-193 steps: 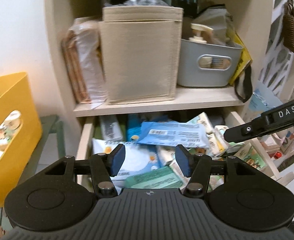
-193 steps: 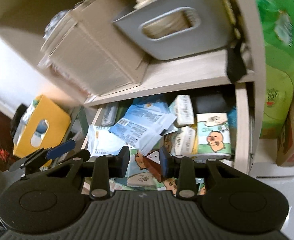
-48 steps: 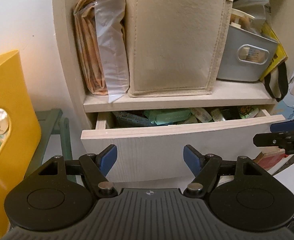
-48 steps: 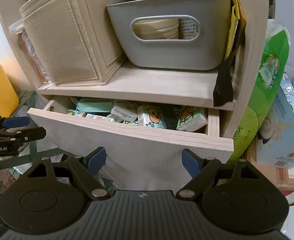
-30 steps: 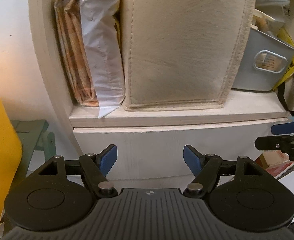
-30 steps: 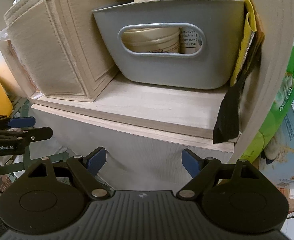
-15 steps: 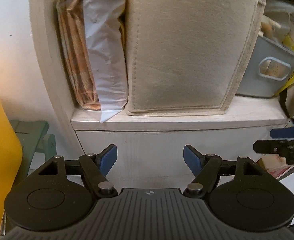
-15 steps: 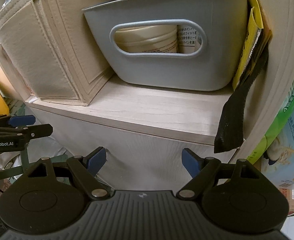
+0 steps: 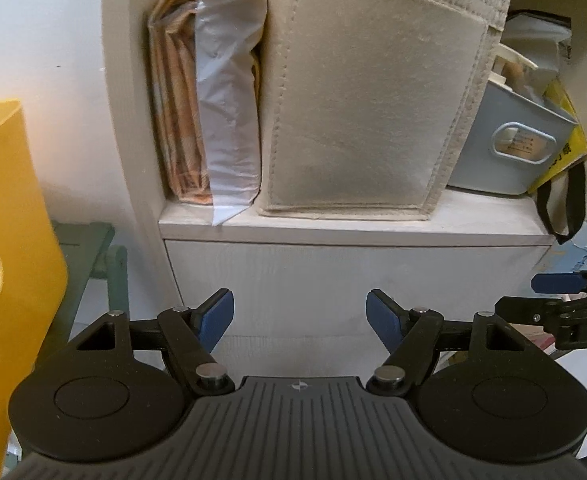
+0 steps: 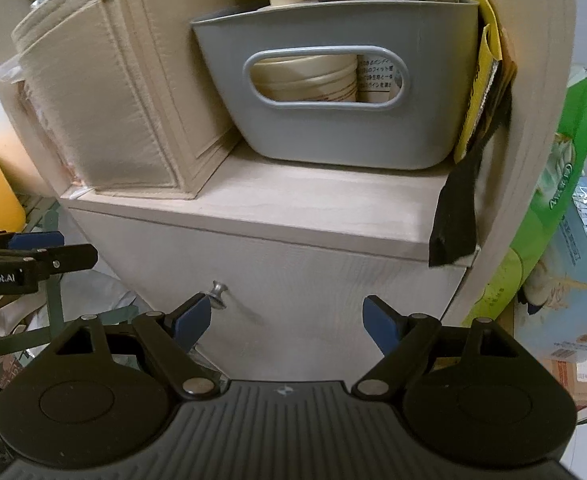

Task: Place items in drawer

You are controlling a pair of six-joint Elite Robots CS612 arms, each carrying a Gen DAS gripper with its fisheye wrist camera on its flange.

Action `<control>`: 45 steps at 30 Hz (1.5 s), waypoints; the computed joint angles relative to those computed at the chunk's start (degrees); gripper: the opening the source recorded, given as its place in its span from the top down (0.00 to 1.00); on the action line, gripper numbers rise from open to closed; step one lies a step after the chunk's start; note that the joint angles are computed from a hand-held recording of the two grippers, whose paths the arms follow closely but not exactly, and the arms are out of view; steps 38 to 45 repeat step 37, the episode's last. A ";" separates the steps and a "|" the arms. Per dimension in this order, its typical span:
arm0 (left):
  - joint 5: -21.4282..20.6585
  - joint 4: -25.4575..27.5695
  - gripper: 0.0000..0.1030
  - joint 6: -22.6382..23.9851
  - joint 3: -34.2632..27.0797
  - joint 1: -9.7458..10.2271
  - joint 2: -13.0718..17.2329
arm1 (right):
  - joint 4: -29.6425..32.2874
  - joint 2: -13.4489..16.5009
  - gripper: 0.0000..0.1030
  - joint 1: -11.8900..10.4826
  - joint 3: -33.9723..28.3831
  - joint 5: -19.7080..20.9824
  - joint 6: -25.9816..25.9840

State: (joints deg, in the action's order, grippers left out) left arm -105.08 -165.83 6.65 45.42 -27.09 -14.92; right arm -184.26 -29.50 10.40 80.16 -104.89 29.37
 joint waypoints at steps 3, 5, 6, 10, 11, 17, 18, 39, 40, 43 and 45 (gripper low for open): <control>-0.12 -0.43 0.25 0.13 1.25 0.27 -0.51 | -0.20 -0.40 0.15 0.55 0.76 -0.74 0.67; -0.06 -1.05 0.24 0.00 2.63 0.40 -1.12 | -0.33 -0.65 0.15 0.97 1.26 -1.28 1.11; -0.36 -1.40 0.24 0.03 3.57 0.62 -1.65 | -0.39 -0.82 0.15 1.17 1.58 -1.55 1.33; -0.50 -2.66 0.21 0.65 6.94 0.55 -3.22 | -0.56 -1.44 0.15 1.99 2.82 -2.61 2.28; -0.59 -2.98 0.20 0.88 7.85 0.60 -3.69 | -0.55 -1.56 0.14 2.16 3.05 -2.78 2.51; -0.45 -6.41 0.10 2.01 13.06 0.80 -6.17 | -0.31 -2.09 0.14 3.39 4.11 -3.85 3.94; -0.35 -7.23 0.09 2.10 13.98 0.83 -6.60 | -0.25 -2.24 0.14 3.59 4.36 -4.04 4.08; -0.03 -18.06 0.00 2.51 25.02 2.29 -11.64 | 1.11 -3.92 0.05 7.97 7.32 -9.79 9.40; -0.03 -18.06 0.00 2.51 25.02 2.29 -11.64 | 1.11 -3.92 0.05 7.97 7.32 -9.79 9.40; -0.03 -18.06 0.00 2.51 25.02 2.29 -11.64 | 1.11 -3.92 0.05 7.97 7.32 -9.79 9.40; -0.03 -18.06 0.00 2.51 25.02 2.29 -11.64 | 1.11 -3.92 0.05 7.97 7.32 -9.79 9.40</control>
